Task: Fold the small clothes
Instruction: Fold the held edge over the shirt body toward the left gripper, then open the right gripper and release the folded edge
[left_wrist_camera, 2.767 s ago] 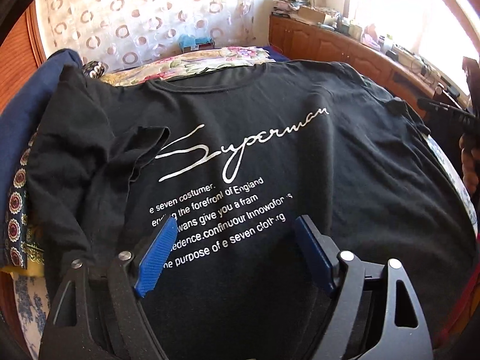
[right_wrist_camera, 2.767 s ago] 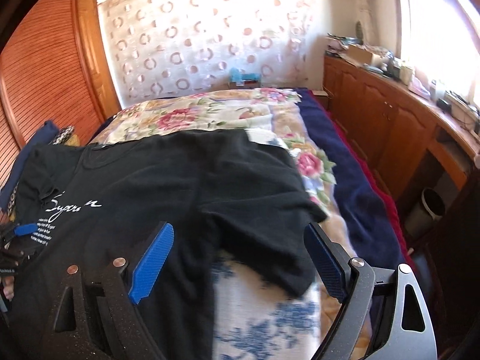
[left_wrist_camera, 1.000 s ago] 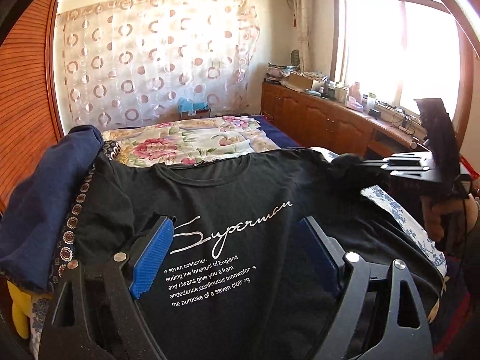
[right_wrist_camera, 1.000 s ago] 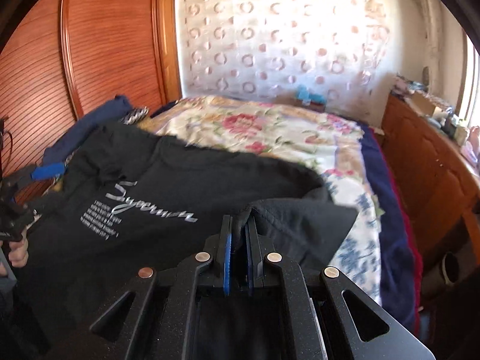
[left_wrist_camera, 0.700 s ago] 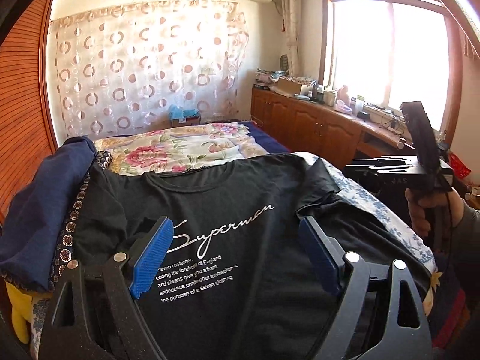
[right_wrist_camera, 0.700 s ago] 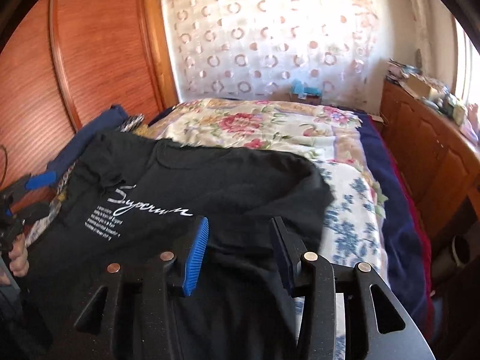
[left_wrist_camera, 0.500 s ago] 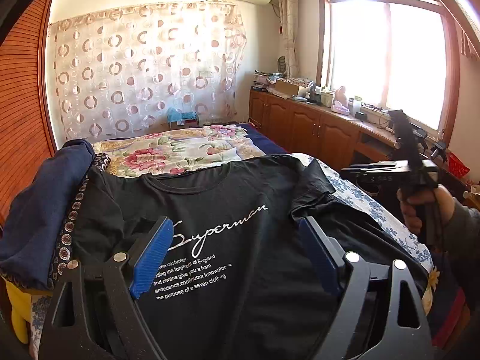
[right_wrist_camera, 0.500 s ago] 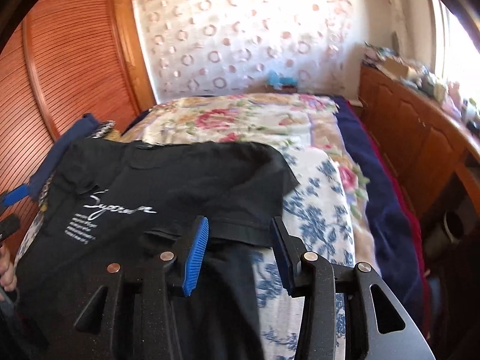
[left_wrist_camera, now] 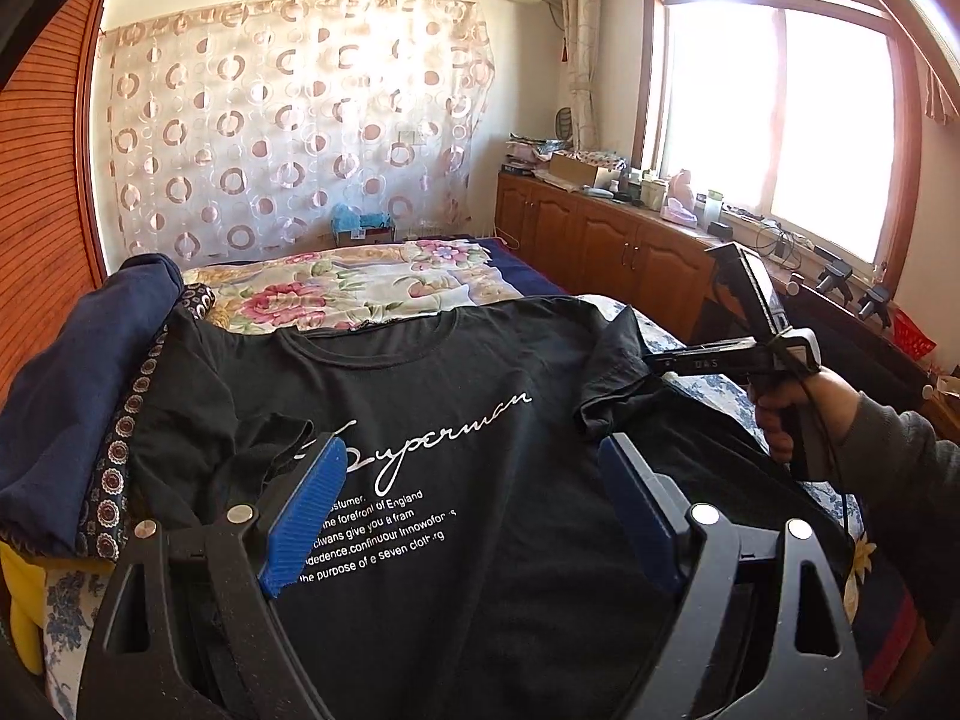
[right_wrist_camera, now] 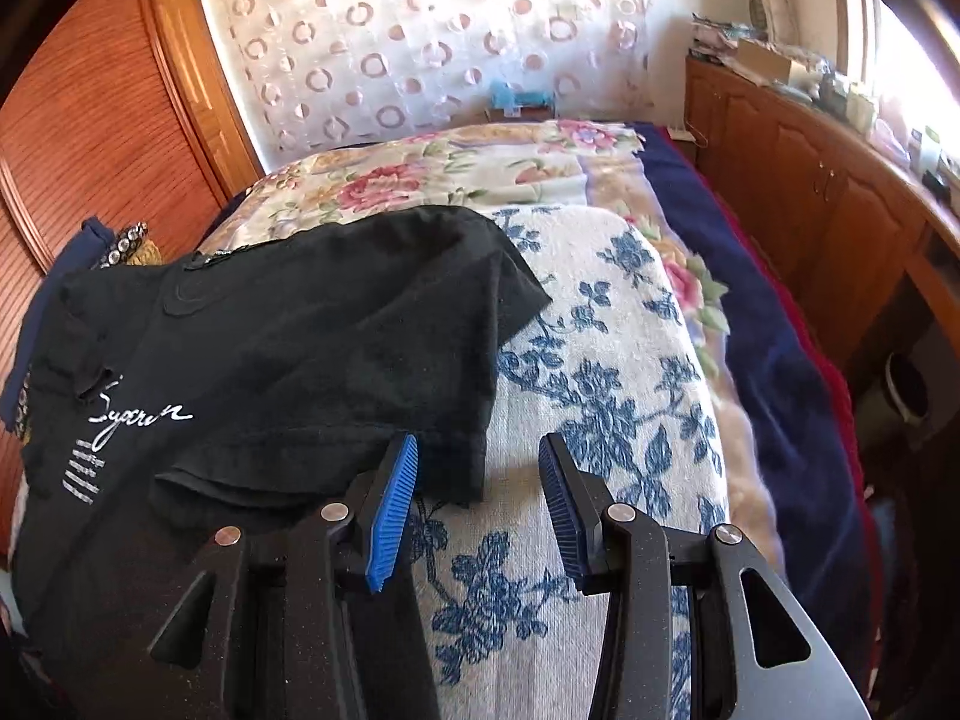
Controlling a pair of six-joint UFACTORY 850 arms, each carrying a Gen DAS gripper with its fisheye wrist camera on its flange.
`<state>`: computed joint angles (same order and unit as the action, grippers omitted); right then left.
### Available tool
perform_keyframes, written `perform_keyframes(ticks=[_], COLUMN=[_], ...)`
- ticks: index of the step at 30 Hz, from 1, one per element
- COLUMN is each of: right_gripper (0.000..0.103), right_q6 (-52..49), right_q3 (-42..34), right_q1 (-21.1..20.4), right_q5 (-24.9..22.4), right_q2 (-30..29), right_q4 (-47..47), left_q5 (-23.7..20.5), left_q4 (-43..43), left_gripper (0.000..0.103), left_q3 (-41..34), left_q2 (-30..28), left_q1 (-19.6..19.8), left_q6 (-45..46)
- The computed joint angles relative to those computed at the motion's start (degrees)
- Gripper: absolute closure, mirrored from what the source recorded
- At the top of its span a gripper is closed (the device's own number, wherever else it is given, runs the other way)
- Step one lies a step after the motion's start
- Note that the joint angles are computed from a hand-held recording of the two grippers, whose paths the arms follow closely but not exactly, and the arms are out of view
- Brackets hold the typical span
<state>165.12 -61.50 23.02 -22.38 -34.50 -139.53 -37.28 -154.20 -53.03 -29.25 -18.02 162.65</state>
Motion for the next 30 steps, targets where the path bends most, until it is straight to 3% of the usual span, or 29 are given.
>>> perform_keyframes(ticks=[1,2,3,13,26,28,30], right_gripper=[0.078,0.097,0.1,0.101,0.1,0.092,0.066], right_q6=[-0.54,-1.01,-2.39,-3.51,-24.28,-25.35,-22.18], right_q3=[0.0,-0.49,-1.01,-3.49,-18.06,-18.67,-17.7], right_q1=[0.07,-0.01,0.01,1.75,5.59,5.83,5.63], right_q5=[0.48,1.27,2.1,-1.74,4.28,4.09,3.31], right_q2=[0.18,-0.03,-0.24,1.57,-4.67,-5.04,-4.59], right_q4=[-0.11,-0.4,0.17,-3.55,10.46,12.02,9.36], left_q5=[0.04,0.08,0.16,-0.39,-0.89,-0.83,-0.83], left_q4=[0.06,0.06,0.09,-0.59,-1.59,-1.37,-1.47], left_gripper=[0.016,0.016,0.016,0.016,0.016,0.016,0.016], left_q3=[-0.01,-0.02,-0.01,0.84,1.57,1.48,1.34], left_q2=[-0.06,-0.15,-0.12,0.32,0.39,0.29,0.21], left_q1=[0.05,0.04,0.06,0.99,2.69,2.96,3.2], left_q6=[-0.08,-0.11,-0.17,-1.01,-1.51,-1.99,-2.12])
